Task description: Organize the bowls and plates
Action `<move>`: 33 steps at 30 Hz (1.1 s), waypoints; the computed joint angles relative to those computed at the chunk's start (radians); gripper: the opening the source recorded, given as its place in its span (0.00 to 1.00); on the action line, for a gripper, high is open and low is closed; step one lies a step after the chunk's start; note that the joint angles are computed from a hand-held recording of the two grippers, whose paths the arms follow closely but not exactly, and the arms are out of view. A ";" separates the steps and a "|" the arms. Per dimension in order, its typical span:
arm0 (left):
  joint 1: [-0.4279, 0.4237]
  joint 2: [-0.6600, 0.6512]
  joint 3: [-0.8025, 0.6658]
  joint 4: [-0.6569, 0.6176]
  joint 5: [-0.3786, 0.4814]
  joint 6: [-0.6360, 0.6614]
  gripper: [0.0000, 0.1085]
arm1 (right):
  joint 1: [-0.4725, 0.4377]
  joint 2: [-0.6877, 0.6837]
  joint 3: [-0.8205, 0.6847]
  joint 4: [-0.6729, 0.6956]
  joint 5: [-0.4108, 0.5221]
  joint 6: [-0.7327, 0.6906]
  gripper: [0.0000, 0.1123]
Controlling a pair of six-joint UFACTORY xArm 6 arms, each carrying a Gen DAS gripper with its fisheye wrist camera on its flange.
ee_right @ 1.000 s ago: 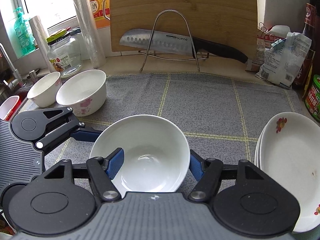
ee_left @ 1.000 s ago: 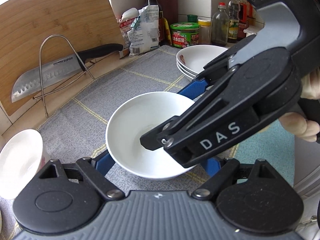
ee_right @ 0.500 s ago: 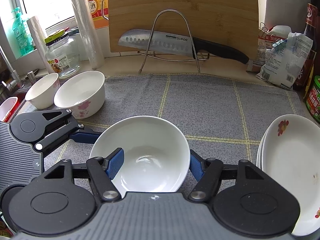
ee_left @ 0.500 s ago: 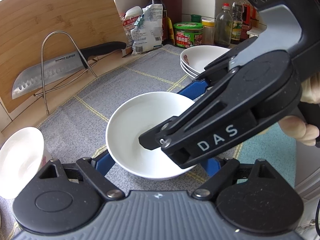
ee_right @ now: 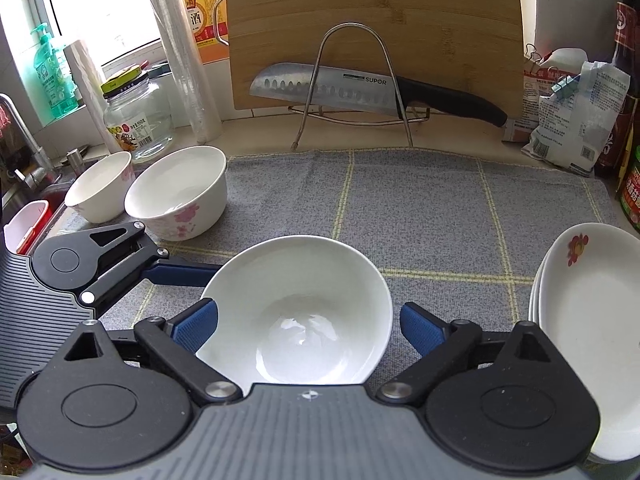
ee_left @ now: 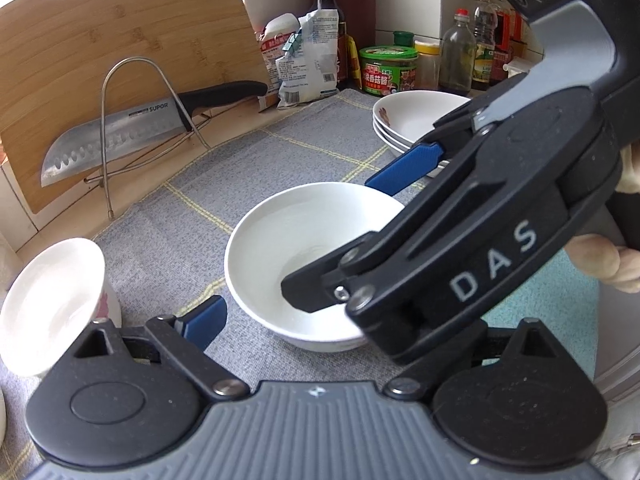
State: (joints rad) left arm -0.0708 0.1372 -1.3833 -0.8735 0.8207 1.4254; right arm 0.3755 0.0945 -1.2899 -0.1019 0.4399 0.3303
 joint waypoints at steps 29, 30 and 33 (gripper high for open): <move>0.084 -0.097 0.089 0.041 -0.278 -0.282 0.92 | 0.015 0.071 -0.169 0.171 0.070 -0.263 0.92; 0.087 -0.089 0.083 0.051 -0.281 -0.310 0.92 | 0.017 0.081 -0.184 0.172 0.074 -0.265 0.92; 0.097 -0.066 0.071 0.039 -0.299 -0.333 0.92 | 0.026 0.103 -0.219 0.136 0.078 -0.255 0.92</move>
